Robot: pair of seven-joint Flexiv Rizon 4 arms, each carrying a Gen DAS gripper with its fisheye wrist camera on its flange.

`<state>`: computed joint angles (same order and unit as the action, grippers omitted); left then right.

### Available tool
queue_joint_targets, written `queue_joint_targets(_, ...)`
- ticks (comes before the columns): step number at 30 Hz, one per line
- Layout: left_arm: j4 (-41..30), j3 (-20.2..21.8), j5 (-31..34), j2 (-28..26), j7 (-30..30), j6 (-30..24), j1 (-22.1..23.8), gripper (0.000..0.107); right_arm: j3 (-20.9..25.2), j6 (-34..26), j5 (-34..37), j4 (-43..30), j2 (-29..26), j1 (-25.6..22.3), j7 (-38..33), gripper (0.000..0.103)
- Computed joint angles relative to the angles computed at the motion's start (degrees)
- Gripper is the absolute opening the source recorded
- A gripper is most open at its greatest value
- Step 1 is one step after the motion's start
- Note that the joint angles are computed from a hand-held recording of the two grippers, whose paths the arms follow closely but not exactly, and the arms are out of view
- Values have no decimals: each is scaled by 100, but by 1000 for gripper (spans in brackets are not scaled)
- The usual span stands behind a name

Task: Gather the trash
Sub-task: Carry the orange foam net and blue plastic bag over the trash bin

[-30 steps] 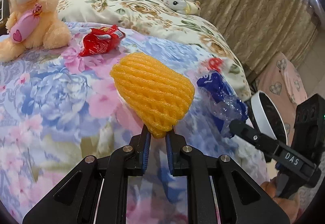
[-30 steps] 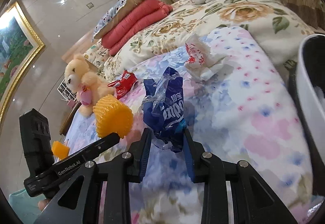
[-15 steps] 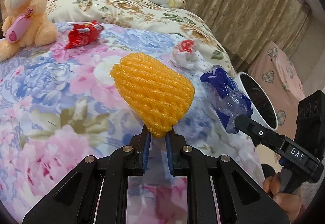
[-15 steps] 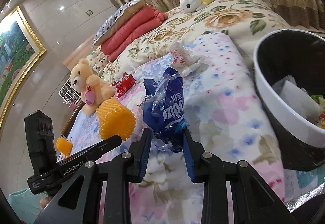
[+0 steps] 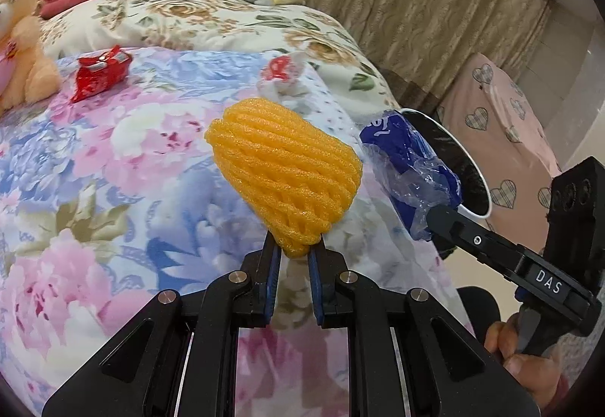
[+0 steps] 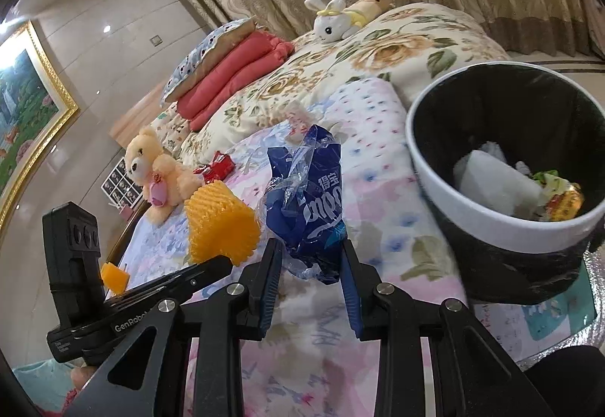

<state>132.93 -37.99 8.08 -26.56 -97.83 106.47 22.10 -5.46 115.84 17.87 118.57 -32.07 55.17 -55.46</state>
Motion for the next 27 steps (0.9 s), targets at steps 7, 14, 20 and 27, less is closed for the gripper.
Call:
queue_joint_targets(7,-149,-94,-35,-62,153,-134,-185,13,-154,125,314,196,129,144,-77,31)
queue_joint_targets(14,-282,-137,-149,-93,359,-220,-349,13,-216,235,639,373,248,174,-209,31)
queue_joint_targets(20,-411,-101,-275,-121,542,-303,-566,13,-260,299,903,486,355,184,-330,31)
queue_joint_targets(27,-587,-125,-462,-200,760,-444,-779,13,-276,380,1187,626,469,122,-472,31)
